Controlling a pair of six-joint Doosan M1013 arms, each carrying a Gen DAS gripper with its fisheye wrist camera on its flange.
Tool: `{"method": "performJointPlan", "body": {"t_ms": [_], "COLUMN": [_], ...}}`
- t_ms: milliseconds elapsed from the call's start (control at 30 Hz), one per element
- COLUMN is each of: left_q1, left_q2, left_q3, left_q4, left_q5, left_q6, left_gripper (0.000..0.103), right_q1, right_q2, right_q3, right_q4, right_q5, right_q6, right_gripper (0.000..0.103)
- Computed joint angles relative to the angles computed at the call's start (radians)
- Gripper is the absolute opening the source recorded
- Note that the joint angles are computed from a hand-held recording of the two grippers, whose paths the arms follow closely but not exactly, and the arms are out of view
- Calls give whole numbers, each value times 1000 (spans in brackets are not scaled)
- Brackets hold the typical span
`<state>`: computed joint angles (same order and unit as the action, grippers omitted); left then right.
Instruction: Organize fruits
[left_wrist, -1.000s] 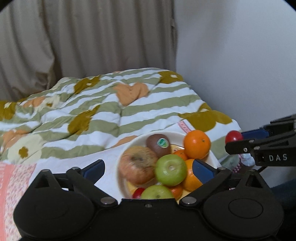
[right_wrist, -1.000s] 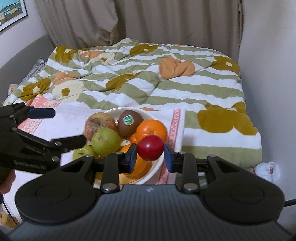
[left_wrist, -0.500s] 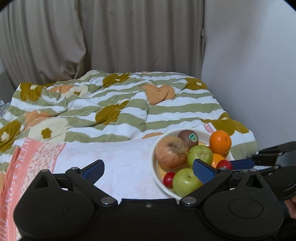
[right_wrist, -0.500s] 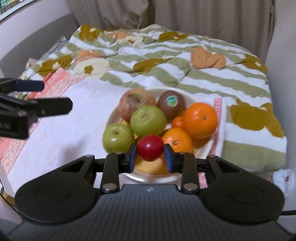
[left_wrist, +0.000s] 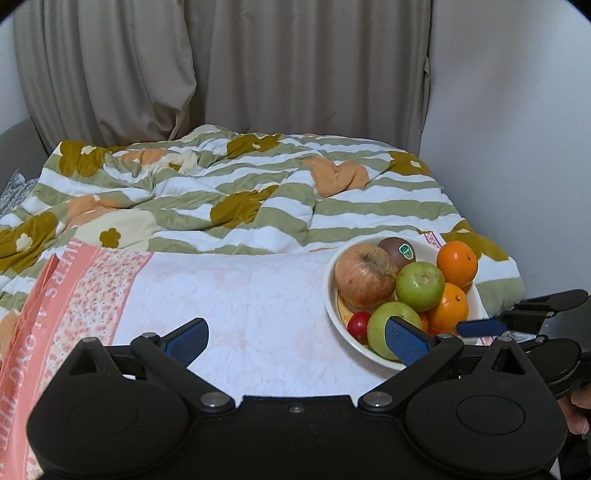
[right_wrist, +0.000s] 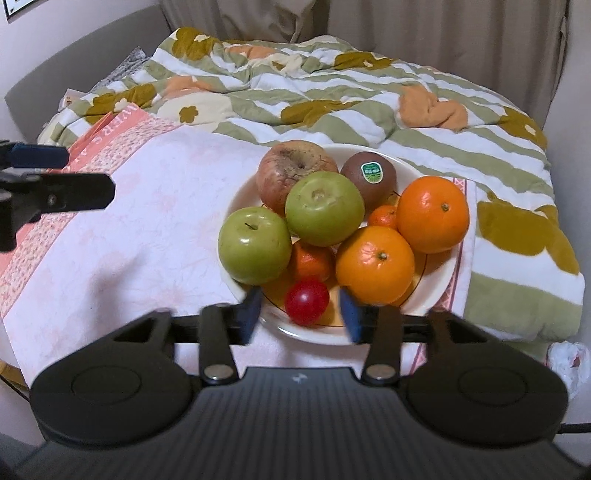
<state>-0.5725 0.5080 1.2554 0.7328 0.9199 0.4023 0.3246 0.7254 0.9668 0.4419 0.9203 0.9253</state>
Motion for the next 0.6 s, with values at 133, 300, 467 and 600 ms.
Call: {"method": "performJointPlan", "body": {"t_ms": [133, 300, 467, 600], "left_q1": [-14, -34, -61, -86], "left_q2": [-15, -42, -78, -107], "left_q3": [21, 52, 84, 95], "left_q4": [21, 58, 105, 141], "left_q5": [5, -4, -14, 17], "left_q6": [-18, -62, -103, -138], "left_gripper": [103, 103, 103, 103], "right_q1": [-1, 0, 7, 9], "right_q2": [-38, -85, -142, -184], "right_q3": [61, 116, 160, 178], "right_q4": [12, 5, -41, -47], "right_q5": [-73, -120, -150, -153], "right_q6": [-1, 16, 68, 113], "right_gripper": [101, 102, 102, 102]}}
